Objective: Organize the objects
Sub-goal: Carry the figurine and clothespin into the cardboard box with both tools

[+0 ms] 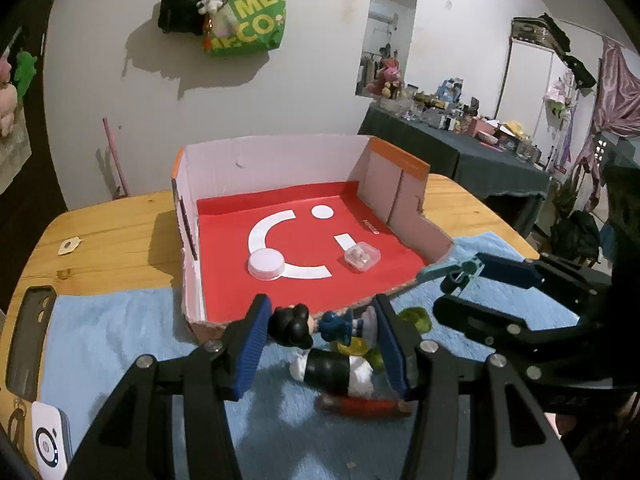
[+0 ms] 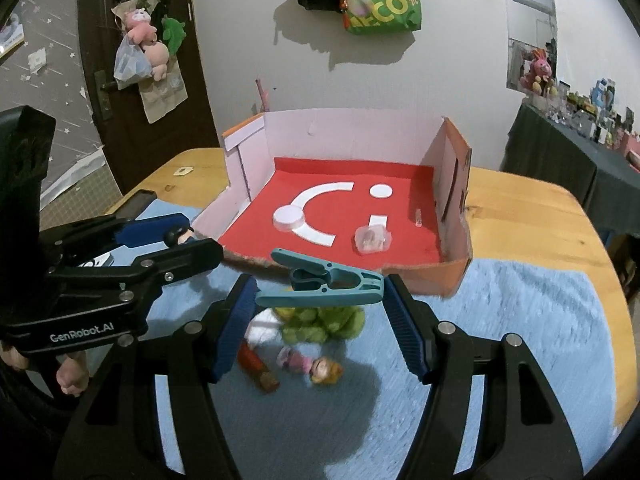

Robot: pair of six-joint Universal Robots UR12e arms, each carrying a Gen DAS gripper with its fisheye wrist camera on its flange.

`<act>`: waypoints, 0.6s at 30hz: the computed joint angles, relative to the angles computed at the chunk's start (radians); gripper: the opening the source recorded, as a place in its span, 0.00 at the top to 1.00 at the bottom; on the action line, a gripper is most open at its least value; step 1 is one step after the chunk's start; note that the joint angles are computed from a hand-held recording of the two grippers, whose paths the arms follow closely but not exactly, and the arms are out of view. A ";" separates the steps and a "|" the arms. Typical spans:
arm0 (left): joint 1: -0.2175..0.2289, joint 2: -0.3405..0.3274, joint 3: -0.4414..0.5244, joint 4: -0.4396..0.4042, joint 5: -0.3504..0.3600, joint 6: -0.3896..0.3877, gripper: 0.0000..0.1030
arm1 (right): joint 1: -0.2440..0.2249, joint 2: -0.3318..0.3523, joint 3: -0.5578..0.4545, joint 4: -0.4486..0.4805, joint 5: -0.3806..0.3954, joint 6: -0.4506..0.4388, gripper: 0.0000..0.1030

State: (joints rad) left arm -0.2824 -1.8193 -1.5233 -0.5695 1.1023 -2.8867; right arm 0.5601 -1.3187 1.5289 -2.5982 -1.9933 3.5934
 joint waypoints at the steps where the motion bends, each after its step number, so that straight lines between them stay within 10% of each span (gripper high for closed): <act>1: -0.001 -0.006 0.010 -0.011 0.000 0.000 0.48 | -0.003 0.001 -0.005 0.006 0.000 -0.005 0.38; 18: -0.023 -0.097 0.147 -0.150 0.049 0.004 0.48 | -0.077 0.029 -0.067 0.127 0.114 -0.019 0.38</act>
